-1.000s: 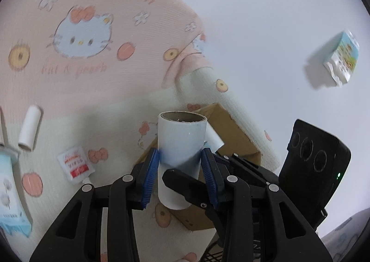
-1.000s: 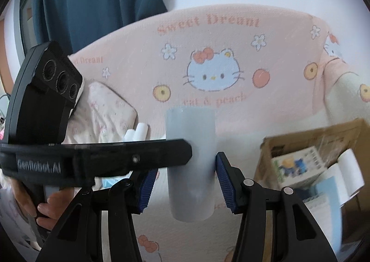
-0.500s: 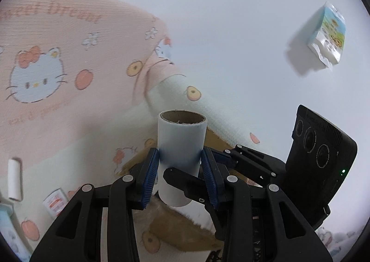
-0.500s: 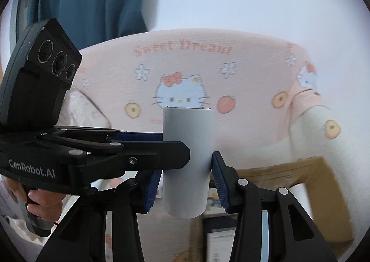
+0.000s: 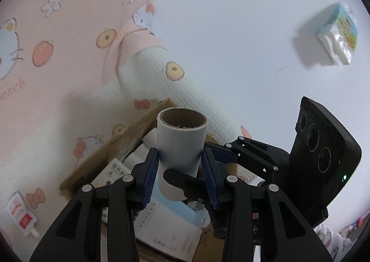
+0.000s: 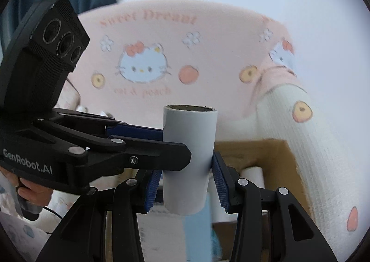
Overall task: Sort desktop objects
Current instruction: 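Lower both held tubes into the box beside the row of tubes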
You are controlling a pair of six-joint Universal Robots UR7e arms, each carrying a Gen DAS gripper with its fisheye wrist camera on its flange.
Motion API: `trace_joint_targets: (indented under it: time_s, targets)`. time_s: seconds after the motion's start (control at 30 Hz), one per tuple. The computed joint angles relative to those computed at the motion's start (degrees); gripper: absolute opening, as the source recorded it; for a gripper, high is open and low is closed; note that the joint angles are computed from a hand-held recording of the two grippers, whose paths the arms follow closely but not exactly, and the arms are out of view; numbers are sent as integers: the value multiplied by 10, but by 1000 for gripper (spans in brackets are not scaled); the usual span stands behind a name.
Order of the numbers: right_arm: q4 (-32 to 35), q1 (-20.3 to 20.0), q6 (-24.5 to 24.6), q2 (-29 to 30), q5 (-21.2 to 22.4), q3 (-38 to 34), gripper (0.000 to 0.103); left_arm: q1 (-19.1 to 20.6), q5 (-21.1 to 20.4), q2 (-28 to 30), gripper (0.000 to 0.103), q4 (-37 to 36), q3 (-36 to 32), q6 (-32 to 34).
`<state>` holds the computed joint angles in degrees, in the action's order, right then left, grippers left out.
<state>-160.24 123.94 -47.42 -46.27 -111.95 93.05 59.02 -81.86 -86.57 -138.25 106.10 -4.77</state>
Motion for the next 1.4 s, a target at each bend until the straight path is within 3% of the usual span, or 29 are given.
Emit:
trace_joint_targets:
  time_s: [0.3,0.5,0.6,0.87,0.97,1.13,1.4]
  targets:
    - [74,-20,-7,22,-51,-67,41,27,-44,83,42,49,-67,-47]
    - [190,-42,60,36,-53,-128,41,41,-56,116,42,72,-85,-76]
    - [191,-47,39,42,-68,-132,41,48,-60,130,42,75,-91,-91]
    - [207,-57,21,76,-114,-159,41,61,-52,160,41,92,-105,-152]
    - [224,-63,38,81,-104,-171,41,51,-20,166,41,92,-107,-159]
    - [243,-65,45,84,-107,-184,41,50,-15,175,41,99,-114,-196]
    - [277,-69,38,78,-110,-188,41,30,27,165,41,55,-77,-233]
